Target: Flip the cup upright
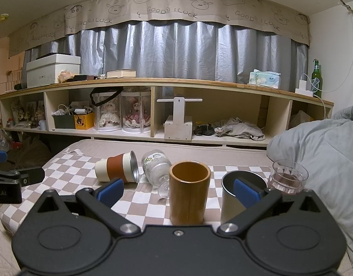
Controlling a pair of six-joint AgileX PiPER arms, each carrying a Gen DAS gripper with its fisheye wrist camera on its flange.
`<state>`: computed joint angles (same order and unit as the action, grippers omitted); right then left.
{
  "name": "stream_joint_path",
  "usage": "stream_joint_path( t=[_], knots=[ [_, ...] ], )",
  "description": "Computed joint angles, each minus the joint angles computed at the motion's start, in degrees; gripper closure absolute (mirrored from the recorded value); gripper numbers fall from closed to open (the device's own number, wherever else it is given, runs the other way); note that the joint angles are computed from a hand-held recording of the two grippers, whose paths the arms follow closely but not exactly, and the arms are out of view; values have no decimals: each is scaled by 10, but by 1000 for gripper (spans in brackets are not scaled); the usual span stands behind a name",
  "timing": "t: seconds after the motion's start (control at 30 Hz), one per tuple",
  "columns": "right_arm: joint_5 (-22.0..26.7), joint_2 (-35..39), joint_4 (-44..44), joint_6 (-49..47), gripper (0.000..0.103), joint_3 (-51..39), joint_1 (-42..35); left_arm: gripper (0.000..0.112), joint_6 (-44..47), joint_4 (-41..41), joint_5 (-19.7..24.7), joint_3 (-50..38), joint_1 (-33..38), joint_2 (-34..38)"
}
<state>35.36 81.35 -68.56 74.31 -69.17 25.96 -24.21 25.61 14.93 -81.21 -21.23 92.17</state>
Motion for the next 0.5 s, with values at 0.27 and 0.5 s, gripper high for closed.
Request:
stream_joint_path(
  t=[0.27,0.5],
  knots=[
    [0,0,0,1,0,0,0,9,-14,12,-8,4,1,6],
    [1,0,1,-1,0,0,1,9,-15,13,-9,6,2,5]
  ],
)
